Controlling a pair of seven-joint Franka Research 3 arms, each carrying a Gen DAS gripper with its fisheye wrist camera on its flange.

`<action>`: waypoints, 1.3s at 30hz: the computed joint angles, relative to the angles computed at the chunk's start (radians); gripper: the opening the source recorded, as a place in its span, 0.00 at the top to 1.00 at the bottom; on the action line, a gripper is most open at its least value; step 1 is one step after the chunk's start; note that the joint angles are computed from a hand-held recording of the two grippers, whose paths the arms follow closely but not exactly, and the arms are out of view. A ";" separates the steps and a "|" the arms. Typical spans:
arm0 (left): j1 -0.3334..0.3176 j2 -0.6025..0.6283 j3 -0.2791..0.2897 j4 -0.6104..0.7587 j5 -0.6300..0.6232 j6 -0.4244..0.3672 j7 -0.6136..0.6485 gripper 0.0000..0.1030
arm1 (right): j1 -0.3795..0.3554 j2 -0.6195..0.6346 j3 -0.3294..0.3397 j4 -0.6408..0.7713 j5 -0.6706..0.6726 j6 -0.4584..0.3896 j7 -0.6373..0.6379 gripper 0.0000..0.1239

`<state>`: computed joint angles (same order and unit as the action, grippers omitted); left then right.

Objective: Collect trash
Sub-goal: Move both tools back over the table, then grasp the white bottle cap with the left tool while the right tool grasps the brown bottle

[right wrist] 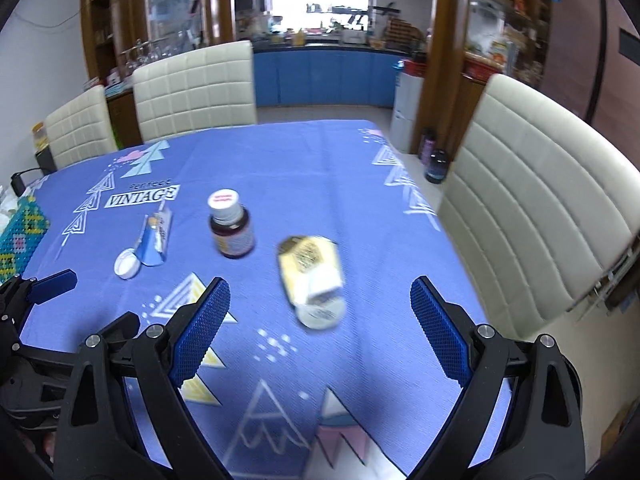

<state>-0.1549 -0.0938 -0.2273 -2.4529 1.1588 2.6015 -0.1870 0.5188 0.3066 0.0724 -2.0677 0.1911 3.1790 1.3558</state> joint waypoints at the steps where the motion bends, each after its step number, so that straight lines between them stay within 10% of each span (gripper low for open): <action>1: 0.004 -0.008 0.004 -0.011 0.000 -0.004 -0.001 0.07 | -0.003 0.011 0.008 0.016 0.000 -0.009 -0.004 0.26; 28: 0.108 0.154 0.116 0.018 0.063 0.067 -0.017 0.08 | 0.071 0.363 0.009 0.488 -0.059 -0.246 0.001 0.27; 39: 0.114 0.159 0.129 0.019 0.176 0.130 -0.082 0.38 | 0.069 0.422 0.025 0.571 -0.064 -0.309 -0.012 0.47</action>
<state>-0.0406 0.0649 -0.0986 -2.4340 1.3345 2.7317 -0.2688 0.5878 0.7282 0.0977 -1.4965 0.1268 2.8699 1.3438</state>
